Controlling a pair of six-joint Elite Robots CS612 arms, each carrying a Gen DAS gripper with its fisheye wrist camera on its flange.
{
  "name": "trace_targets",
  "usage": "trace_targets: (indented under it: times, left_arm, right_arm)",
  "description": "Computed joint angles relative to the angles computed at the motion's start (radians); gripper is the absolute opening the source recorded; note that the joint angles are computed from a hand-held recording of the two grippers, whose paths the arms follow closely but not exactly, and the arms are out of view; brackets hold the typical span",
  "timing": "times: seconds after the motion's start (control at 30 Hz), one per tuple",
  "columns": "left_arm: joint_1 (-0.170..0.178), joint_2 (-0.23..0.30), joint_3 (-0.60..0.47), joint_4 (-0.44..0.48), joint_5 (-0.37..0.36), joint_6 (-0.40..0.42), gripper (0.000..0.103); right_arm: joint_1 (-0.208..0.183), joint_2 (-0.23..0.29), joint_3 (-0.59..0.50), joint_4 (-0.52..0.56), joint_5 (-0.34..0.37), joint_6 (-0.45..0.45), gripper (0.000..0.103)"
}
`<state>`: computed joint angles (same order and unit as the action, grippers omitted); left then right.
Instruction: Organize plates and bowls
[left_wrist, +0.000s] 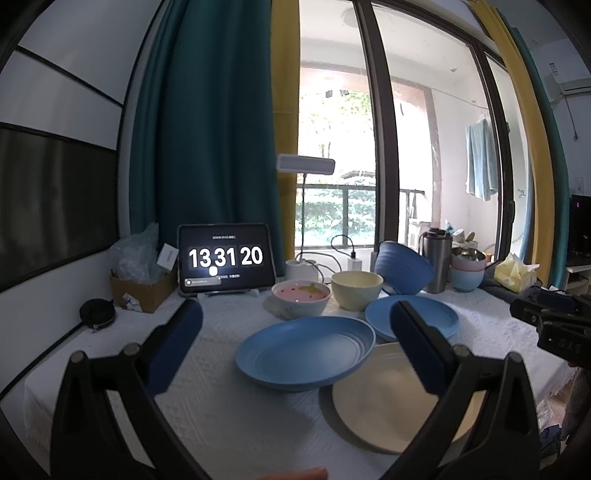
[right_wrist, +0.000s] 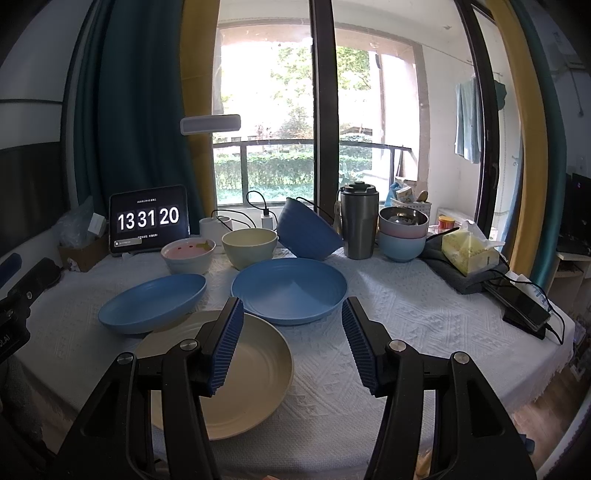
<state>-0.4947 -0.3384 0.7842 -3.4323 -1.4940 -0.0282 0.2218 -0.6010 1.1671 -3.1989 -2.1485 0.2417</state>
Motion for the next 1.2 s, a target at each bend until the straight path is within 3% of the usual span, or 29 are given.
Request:
trace_targets:
  times: [0.77, 1.2]
  left_arm:
    - [-0.001, 0.003, -0.007, 0.006, 0.003, 0.001, 0.103]
    - [0.013, 0.039, -0.086, 0.118, 0.043, -0.034, 0.103]
  right_arm:
    - [-0.001, 0.017, -0.038, 0.021, 0.025, -0.021, 0.059]
    - [-0.009, 0.054, -0.12, 0.065, 0.092, -0.056, 0.059]
